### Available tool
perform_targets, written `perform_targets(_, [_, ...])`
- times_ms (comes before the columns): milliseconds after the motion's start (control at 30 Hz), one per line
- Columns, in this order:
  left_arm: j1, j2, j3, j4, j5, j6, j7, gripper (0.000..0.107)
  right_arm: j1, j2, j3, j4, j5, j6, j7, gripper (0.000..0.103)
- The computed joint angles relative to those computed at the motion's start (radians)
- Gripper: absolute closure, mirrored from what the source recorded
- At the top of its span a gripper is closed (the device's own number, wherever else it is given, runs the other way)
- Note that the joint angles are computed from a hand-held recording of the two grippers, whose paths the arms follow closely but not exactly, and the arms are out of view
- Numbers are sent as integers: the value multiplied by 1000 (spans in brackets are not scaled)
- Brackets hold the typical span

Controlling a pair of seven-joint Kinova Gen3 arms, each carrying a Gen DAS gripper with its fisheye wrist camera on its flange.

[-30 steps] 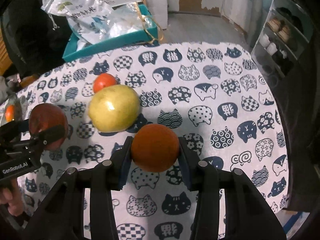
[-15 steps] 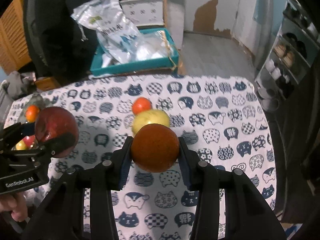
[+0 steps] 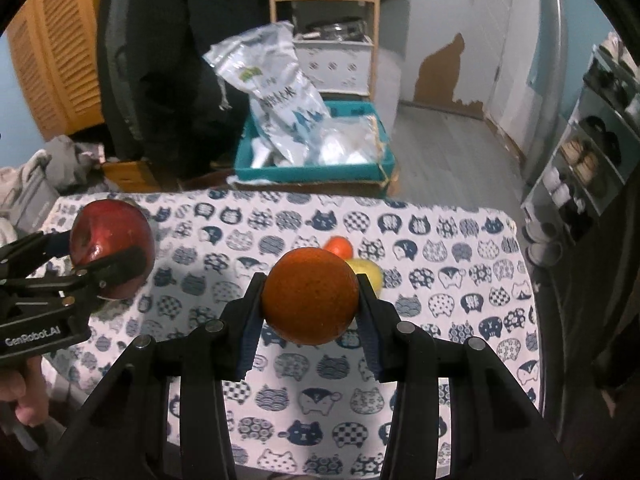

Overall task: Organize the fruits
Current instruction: 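Carry the red apple and tangerine over the green bowl with both tools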

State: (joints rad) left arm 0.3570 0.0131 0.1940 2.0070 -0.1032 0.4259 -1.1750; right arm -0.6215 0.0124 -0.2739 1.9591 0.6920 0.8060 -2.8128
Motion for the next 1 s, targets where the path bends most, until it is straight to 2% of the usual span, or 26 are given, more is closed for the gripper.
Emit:
perform_targets(367, [-77,-129,-5,51,-23,27,4,31,-56,37,-16,-96,18,21,20,61])
perform_targets(667, [-159,-221,-55,97,37,35,-87,31,-112,110,15,-196,4,6,67,61])
perform_targets(1000, [-242,-262,-121,141,103,33,-194,31,-183,210,68,-330,-23,-21,134,61])
